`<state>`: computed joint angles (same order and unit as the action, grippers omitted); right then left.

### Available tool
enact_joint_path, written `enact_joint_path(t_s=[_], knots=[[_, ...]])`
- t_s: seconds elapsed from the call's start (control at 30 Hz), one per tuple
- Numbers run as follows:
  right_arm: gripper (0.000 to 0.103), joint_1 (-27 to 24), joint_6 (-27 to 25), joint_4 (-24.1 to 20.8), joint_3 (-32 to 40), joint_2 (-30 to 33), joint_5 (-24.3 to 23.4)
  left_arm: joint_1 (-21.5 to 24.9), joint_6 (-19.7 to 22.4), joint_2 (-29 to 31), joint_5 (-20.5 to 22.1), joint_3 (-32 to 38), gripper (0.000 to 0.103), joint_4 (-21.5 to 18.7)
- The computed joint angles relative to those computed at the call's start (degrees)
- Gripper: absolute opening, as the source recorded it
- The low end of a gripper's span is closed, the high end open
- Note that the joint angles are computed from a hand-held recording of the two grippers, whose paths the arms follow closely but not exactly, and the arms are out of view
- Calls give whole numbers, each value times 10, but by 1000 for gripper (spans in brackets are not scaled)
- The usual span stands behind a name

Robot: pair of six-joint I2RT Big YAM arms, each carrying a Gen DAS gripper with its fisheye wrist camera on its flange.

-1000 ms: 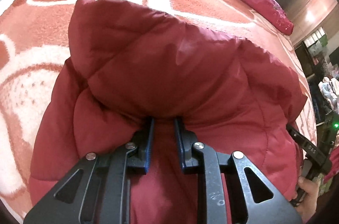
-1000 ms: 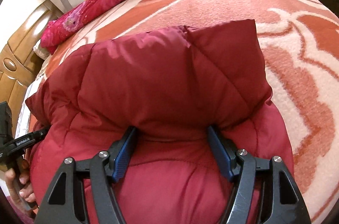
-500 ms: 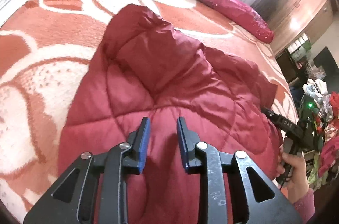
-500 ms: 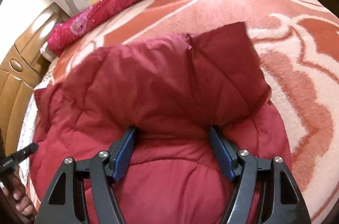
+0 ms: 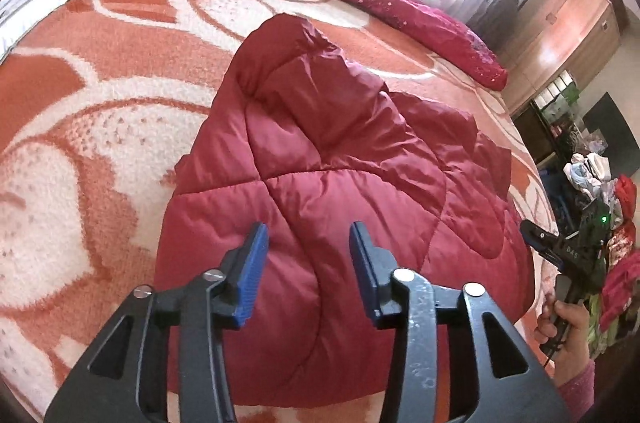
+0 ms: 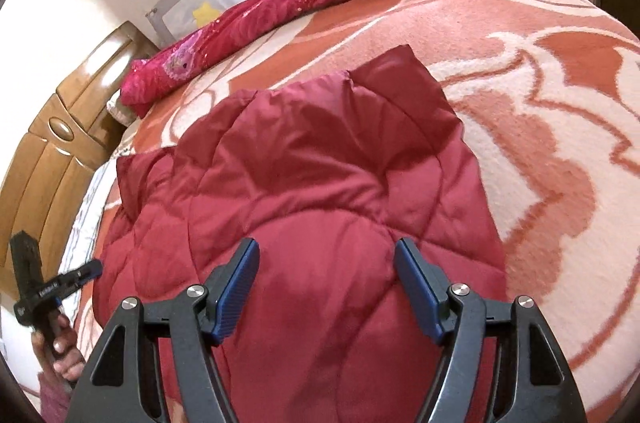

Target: Fold large clothes

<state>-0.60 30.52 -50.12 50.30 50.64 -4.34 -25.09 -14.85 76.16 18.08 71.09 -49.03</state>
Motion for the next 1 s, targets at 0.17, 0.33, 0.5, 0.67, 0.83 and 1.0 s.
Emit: enact_joint_path(t_s=[0.17, 0.33, 0.5, 0.67, 0.83, 1.0], knots=[[77, -7, -13, -25, -6, -32, -14, 11, 8, -17, -1, -11, 64, 13], [82, -29, -30, -45, -13, -63, -21, 38, 11, -14, 24, -12, 67, 5], [96, -80, -52, -58, -22, -70, -60, 58, 31, 6, 63, -9, 79, -3], [99, -156, -48, -47, -43, -52, -152, 83, 35, 47, 116, 0, 79, -20], [99, -199, -50, -18, -59, -18, -225, 101, 43, 91, 183, 10, 85, -30], [101, -221, -73, -4, -59, 40, -296, 106, 40, 123, 220, 30, 90, -43]])
